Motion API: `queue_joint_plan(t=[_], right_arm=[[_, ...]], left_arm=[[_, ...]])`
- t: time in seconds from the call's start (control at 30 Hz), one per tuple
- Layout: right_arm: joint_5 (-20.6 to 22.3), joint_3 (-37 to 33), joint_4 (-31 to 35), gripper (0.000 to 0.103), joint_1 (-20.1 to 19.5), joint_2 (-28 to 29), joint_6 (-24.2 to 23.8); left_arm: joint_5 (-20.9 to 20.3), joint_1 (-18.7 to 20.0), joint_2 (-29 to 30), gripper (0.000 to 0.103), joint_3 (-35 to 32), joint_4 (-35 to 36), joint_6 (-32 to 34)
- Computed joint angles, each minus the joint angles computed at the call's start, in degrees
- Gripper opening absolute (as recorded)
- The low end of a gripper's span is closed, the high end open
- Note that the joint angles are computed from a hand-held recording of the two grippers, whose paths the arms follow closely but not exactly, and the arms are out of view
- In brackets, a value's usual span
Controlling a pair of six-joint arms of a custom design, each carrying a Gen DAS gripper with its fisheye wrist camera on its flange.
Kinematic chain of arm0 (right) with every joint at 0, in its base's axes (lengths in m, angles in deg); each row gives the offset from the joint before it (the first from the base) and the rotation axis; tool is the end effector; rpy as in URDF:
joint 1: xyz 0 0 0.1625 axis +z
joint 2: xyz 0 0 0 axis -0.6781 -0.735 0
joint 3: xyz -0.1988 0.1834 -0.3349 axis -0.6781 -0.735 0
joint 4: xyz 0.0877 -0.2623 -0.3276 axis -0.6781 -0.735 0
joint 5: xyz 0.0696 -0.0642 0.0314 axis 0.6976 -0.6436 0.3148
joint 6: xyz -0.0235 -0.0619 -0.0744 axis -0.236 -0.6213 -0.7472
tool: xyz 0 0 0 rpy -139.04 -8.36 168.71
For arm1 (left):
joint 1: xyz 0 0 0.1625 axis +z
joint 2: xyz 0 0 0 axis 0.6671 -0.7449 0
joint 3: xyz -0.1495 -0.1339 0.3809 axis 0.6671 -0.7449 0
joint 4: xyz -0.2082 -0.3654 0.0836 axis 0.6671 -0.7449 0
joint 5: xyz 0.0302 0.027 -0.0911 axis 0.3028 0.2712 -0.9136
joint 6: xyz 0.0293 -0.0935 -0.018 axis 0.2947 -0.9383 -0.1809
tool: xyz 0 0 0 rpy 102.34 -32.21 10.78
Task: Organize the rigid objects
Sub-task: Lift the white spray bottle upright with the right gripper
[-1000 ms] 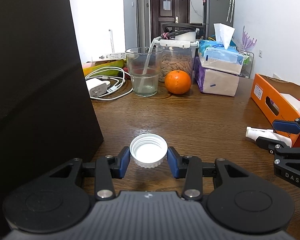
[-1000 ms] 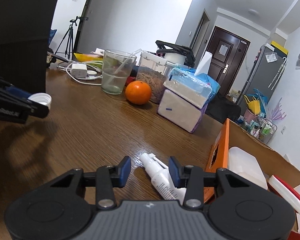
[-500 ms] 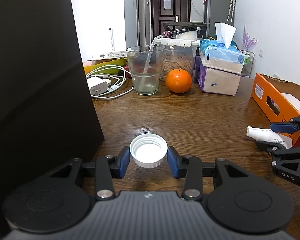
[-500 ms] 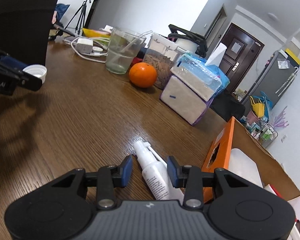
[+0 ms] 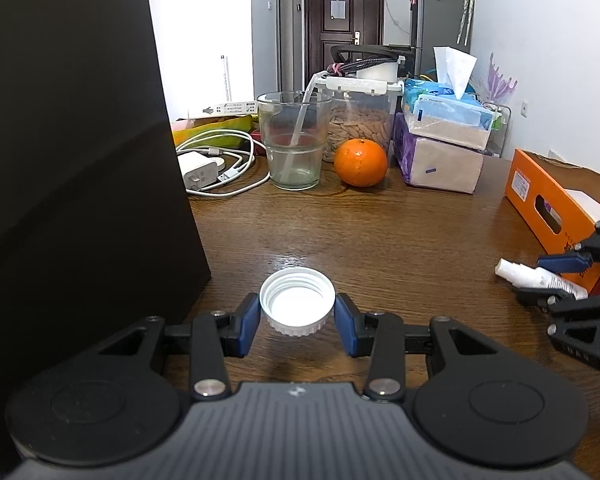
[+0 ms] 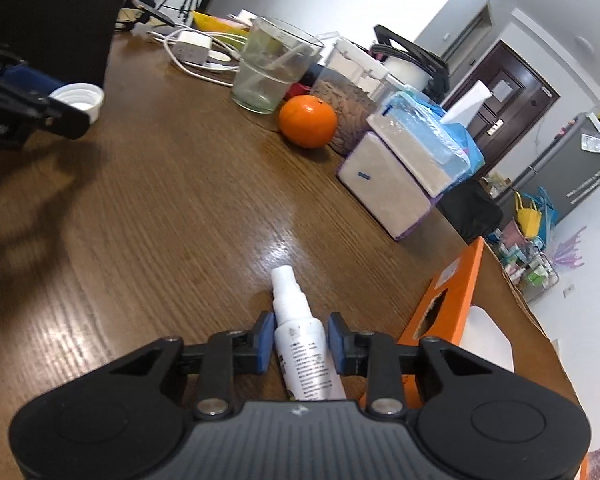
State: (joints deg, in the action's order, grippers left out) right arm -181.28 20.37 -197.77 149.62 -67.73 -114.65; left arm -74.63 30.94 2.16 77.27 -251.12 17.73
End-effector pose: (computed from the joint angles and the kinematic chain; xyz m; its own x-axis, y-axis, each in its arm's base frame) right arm 0.2458 -0.5667 -0.0943 -0.1802 -0.5066 0.8431 -0.8785 0.4685 0.0938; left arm 0.0469 -0.5236 0.2034 -0.6938 -0.0321 -0.7195 0.5622 0.6002 -0.5689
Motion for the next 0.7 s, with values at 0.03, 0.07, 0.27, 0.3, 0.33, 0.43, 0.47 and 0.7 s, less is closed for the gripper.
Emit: queue_joint_plan(t=[0.03,0.07,0.27,0.3,0.33,0.43,0.47,0.7], right_arm=[[0.3,0.3,-1.0,0.028,0.0,0.2,-0.9],[0.7,0.6,-1.6,0.028,0.1,0.2,-1.1],[4.6,4.2,-3.0,0.028,0.3,-1.7,2.2],[5.0,4.9,-2.6,0.028,0.4,-2.2,3.2],[5.8,5.7,-1.9,0.028,0.4,-2.8,4.6],[7.6,7.9,-0.1,0.027,0.3,-4.5,8.7],[8.2,8.4,-0.2,0.027,0.3,-4.8,9.6],[12.1,12.6,-5.3,0.027,0.1,-6.5,12.0]], left_arm=[[-0.1,0.0,0.0,0.041,0.0,0.0,0.0],[-0.1,0.0,-0.1,0.041,0.1,-0.2,0.0],[-0.1,0.0,-0.1,0.041,0.2,-0.3,-0.1],[-0.1,-0.1,-0.1,0.041,0.2,-0.3,-0.1],[-0.1,-0.1,-0.1,0.041,0.2,-0.3,-0.1],[-0.2,-0.1,-0.1,0.041,0.2,-0.3,-0.1],[-0.3,0.0,-0.2,0.041,0.2,-0.2,-0.3],[-1.4,-0.1,-0.4,0.041,0.9,-1.8,0.3]])
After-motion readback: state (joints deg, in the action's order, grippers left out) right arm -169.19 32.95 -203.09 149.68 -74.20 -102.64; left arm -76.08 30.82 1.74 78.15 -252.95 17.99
